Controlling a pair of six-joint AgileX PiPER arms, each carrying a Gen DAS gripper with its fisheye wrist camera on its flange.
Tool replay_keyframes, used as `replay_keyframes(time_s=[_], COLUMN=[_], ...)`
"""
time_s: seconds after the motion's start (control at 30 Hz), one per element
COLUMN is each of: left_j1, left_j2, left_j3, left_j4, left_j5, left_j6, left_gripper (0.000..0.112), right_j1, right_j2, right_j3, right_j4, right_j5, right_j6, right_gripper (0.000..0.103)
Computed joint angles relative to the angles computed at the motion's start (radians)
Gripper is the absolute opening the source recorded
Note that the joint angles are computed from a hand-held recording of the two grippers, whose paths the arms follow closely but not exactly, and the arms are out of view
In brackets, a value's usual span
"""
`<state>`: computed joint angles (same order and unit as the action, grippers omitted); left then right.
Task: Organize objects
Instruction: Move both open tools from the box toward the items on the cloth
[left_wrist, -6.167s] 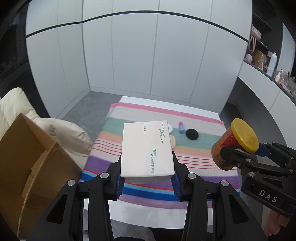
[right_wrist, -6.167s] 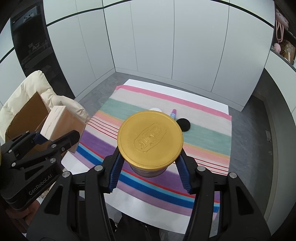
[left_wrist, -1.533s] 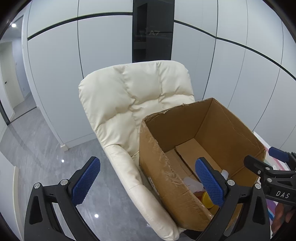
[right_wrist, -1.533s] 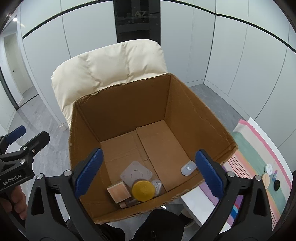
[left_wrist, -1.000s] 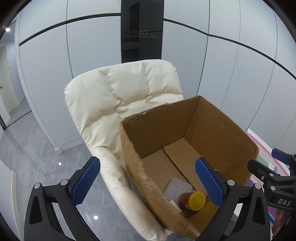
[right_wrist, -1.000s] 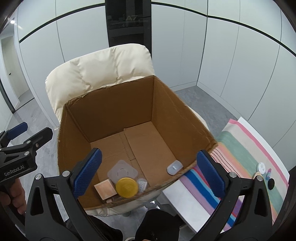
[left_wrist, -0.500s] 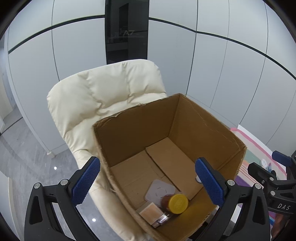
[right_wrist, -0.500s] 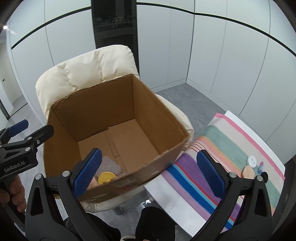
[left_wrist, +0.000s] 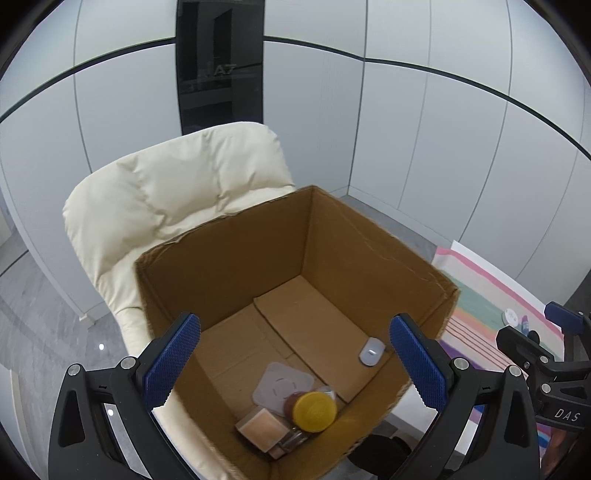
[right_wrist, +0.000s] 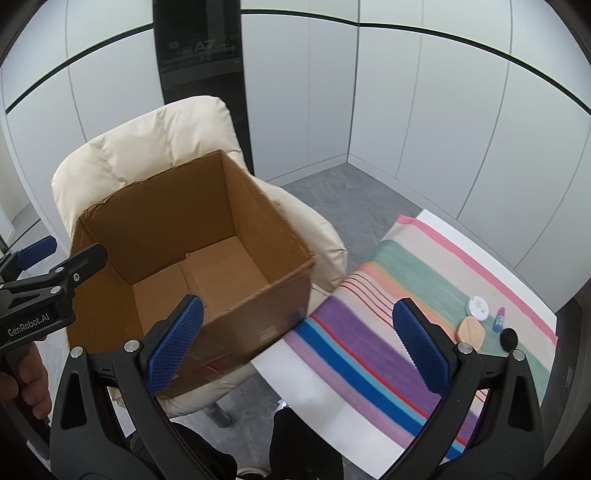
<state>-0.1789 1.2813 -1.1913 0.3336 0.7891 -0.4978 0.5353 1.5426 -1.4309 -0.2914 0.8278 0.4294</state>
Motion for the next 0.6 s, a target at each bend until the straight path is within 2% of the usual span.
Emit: replay_keyframes(time_s=[0.6], left_j1=[-0.218], left_j2=[0.129], left_j3=[-0.107], left_j4=[0.095], left_j5=[0.021], left_j6=[-0.137], left_gripper=[0.103], right_j1=[-0.217], right_j2=[-0.132], right_j3=[0.144], right_j4=[0.083], right_j5=[-0.035], right_j6=[-0.113], right_gripper=[0.103])
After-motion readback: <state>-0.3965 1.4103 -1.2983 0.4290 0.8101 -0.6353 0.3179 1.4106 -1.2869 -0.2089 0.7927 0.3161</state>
